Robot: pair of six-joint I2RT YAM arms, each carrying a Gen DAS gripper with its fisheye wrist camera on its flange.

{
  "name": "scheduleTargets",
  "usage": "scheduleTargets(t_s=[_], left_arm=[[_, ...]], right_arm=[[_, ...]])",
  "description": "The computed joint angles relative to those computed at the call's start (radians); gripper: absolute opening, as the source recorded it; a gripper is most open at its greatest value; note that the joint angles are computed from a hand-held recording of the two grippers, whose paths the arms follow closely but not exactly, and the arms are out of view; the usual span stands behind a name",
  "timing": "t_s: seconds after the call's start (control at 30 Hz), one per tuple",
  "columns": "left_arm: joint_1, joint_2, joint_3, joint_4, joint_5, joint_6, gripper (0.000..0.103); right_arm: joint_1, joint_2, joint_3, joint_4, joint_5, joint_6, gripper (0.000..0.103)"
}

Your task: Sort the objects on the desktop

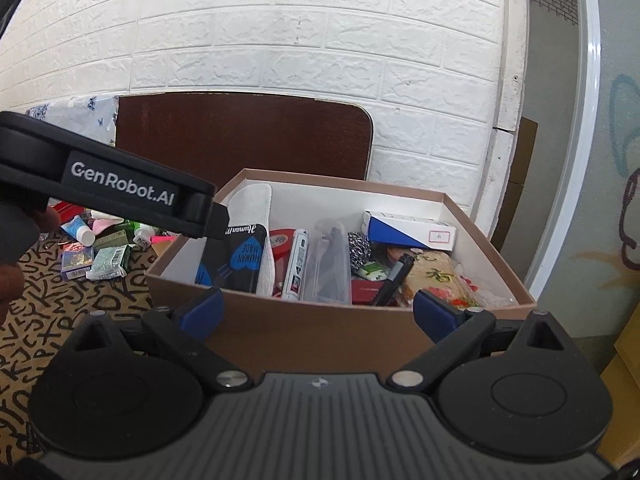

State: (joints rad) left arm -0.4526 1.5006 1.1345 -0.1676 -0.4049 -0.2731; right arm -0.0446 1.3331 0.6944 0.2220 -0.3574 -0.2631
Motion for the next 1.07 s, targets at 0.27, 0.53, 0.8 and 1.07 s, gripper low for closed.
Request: scheduleTargets(t_s=[0.27,0.53,0.8,1.07], left_arm=[[-0.073,-0.063,-0.084,-0.027,-0.061,-0.09,0.099],[-0.114,-0.064,-0.111,-0.063,-0.093,-0.104,0.099],[-0.115,-0.073,-0.124,-0.066,-0.092,-0.11,0.099],[-0.109,-0.083,-0.151,-0.023,-0.071,-0.086,0.099]], right_arm=[[-0.035,-0.087,-0.066,-0.042,0.015,0.021,0.098],[-0.034,-0.12,-0.101,-0.057,0.068,0.037,0.098],[-0.003,-0.109,-0.091,-0.09,0.141,0.042,0.099],[0.018,-0.093,-0.087,-0.09,0.158,0.04,0.099]])
